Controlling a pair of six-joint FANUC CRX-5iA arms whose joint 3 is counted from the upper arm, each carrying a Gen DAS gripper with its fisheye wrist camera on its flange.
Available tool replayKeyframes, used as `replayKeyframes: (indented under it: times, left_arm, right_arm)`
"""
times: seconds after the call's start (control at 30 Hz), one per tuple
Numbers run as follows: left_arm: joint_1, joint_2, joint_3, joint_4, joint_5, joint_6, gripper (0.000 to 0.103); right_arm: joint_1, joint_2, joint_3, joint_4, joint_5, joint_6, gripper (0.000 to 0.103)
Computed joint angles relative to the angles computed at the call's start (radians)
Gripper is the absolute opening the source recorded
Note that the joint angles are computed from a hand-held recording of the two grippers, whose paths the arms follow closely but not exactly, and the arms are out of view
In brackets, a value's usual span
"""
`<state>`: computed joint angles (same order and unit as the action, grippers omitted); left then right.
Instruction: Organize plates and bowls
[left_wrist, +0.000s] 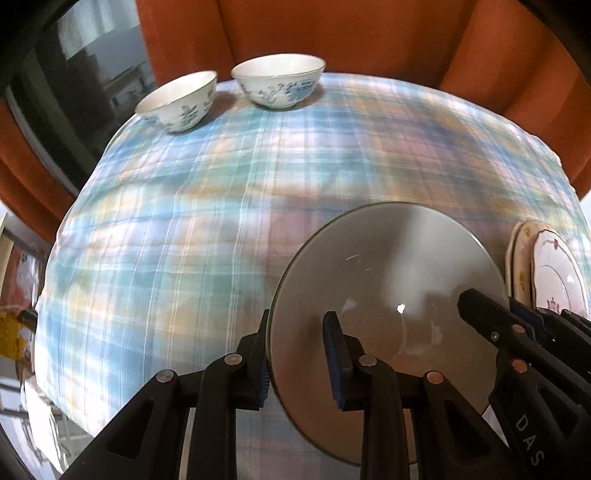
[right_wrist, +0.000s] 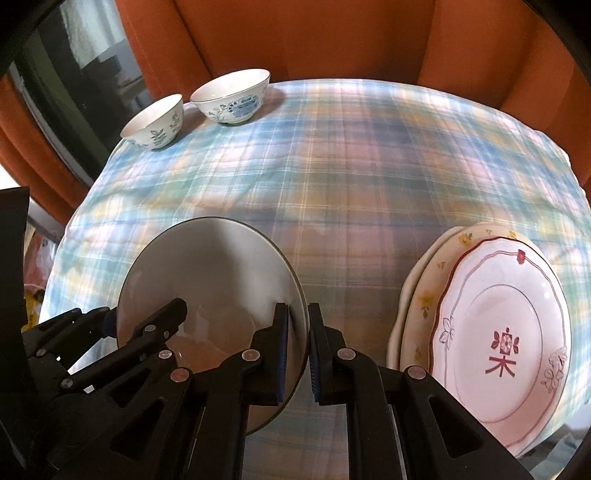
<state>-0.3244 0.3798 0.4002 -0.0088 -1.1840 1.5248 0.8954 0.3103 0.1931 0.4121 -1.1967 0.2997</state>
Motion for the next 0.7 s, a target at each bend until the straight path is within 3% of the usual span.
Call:
replayKeyframes:
  times: [0.1, 0.17, 0.27, 0.43, 0.6, 0.7]
  left_arm:
    - [-0.006, 0.002, 0.007, -0.029, -0.022, 0.057, 0.034]
    - [-0.007, -0.01, -0.006, -0.041, -0.014, 0.08, 0.045]
    - [-0.011, -0.028, -0.016, -0.075, -0.015, 0.114, 0.06]
    - [0.0, -0.04, -0.016, -0.087, -0.027, 0.142, 0.066]
    - [0.01, -0.045, -0.012, -0.078, -0.02, 0.137, 0.071]
    - [0.027, -0.051, -0.021, -0.048, -0.005, 0.11, 0.076]
  right_arm:
    - [0.001, 0.006, 0.0, 0.012, -0.007, 0.017, 0.015]
    - [-0.002, 0.009, 0.003, 0.0, -0.005, 0.034, 0.016]
    - [-0.003, 0.012, 0.003, -0.009, -0.001, 0.048, 0.032]
    - [0.006, 0.012, -0.001, 0.021, -0.005, 0.056, 0.043]
    - [0.006, 0.006, -0.01, 0.058, -0.015, 0.004, 0.063]
    - [0.005, 0.005, -0.004, 0.065, -0.029, -0.021, 0.067]
